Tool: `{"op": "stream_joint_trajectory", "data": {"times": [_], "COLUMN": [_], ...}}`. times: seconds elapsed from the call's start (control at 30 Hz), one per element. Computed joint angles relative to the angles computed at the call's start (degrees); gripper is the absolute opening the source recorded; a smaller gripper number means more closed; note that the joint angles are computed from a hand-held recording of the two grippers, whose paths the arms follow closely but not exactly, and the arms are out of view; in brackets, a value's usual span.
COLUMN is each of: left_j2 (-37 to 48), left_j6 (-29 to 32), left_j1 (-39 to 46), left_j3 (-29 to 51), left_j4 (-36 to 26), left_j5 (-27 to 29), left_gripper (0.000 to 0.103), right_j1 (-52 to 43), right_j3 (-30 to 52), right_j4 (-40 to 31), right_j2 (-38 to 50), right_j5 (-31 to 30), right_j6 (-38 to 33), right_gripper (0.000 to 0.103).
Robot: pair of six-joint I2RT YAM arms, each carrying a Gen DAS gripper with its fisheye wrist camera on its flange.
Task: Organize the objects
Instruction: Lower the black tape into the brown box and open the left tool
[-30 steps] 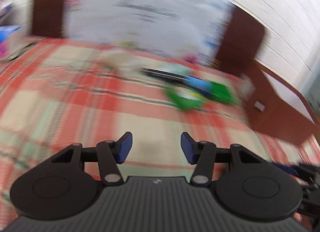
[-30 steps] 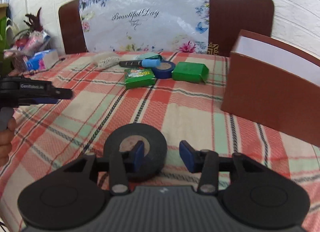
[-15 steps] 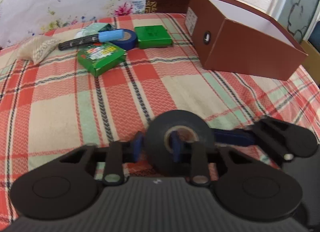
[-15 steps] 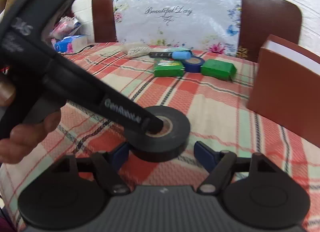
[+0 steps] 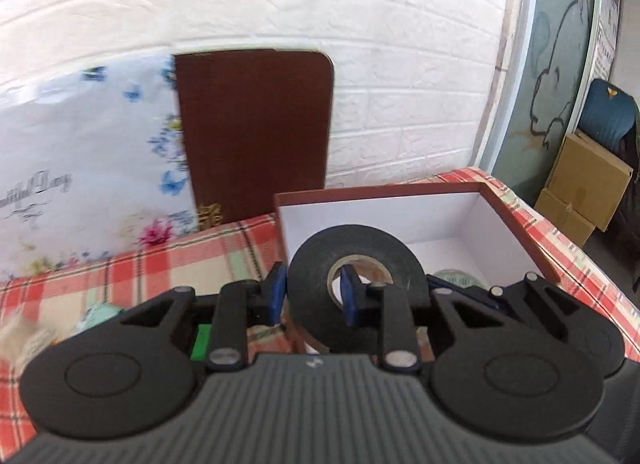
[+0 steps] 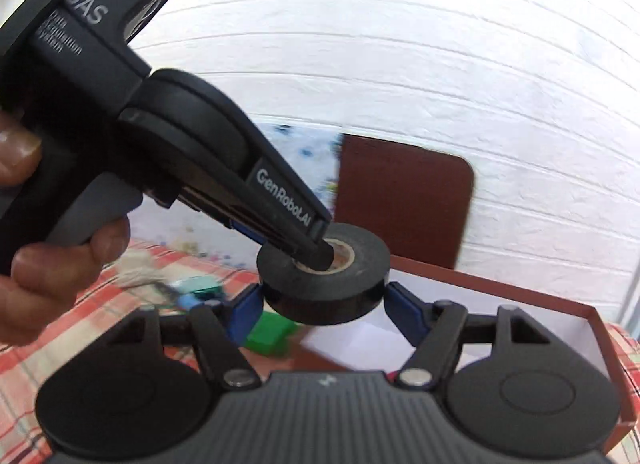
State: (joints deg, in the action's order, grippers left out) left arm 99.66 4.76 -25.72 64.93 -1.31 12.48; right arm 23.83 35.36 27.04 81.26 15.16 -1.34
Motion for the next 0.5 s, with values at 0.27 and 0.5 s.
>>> {"op": "stream_joint_trajectory", "data": {"times": [0.27,0.5], "left_j2": [14.9,10.3], "left_j6": [-2.8,-1.2], "left_j1": [-3.2,-4.1], "left_j3": [13.2,7.9], "left_j4": [-5.2,-1.6], "left_j5": [-2.1,-4.1], "left_gripper": [0.031,0.031], "right_j1": [-12.6,-13.8], "right_j3": [9.6,5.7], "right_j4": [-6.0,-0.7], "right_j2": [12.8,12.1], "right_j5": [-12.7,-13.9], "right_j6": [1.9,5.5], "right_gripper": [0.073,0.071]}}
